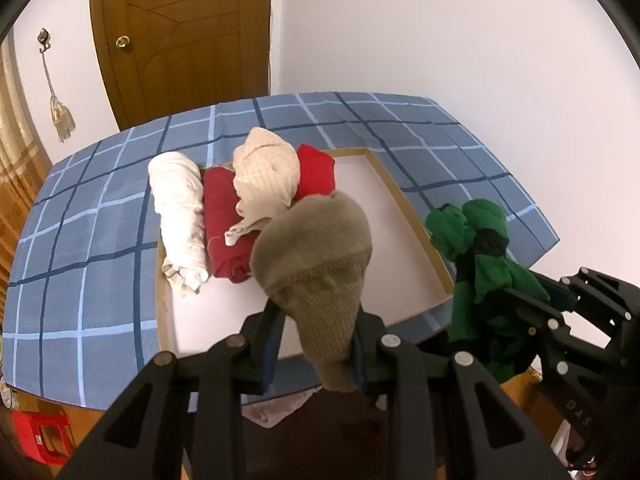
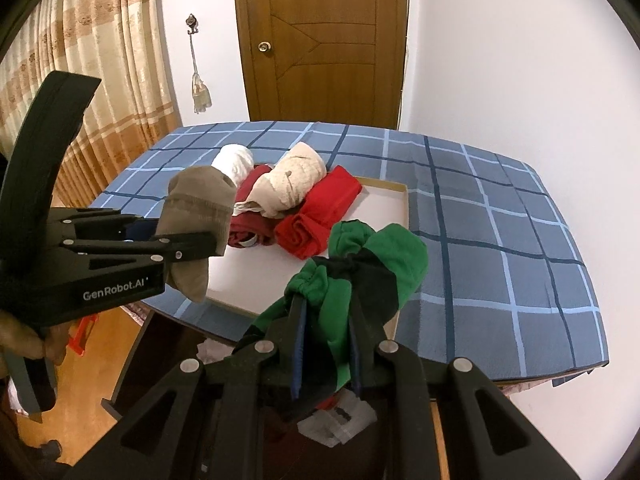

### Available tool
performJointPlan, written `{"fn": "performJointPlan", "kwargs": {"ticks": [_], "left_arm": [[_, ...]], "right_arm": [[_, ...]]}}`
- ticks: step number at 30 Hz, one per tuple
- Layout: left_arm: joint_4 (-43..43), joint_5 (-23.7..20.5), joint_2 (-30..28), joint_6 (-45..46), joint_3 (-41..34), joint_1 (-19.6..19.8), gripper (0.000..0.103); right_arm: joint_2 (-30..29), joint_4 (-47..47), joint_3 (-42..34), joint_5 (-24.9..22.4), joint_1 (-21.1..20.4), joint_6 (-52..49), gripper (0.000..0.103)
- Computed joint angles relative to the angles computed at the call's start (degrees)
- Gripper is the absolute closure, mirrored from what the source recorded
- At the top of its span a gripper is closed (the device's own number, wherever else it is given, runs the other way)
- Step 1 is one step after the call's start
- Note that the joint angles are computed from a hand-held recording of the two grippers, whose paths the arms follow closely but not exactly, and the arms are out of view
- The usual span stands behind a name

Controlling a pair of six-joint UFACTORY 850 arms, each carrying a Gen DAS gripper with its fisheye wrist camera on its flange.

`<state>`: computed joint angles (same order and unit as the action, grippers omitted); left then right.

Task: Take underwear out of drawer
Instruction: 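Carry the tan sock with left tool while right tool carries green-black sock to tray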

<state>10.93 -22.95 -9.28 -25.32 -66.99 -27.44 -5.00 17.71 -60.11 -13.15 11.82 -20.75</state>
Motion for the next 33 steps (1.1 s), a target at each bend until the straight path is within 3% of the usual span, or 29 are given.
{"fn": "performJointPlan", "kwargs": {"ticks": [33], "left_arm": [[-0.19,-0.39,-13.36,-1.79,-14.41,1.25,0.075]], "right_arm": [[-11.84,3.66,-13.15,-0.10,-2.74,-9.15,0.083]]}}
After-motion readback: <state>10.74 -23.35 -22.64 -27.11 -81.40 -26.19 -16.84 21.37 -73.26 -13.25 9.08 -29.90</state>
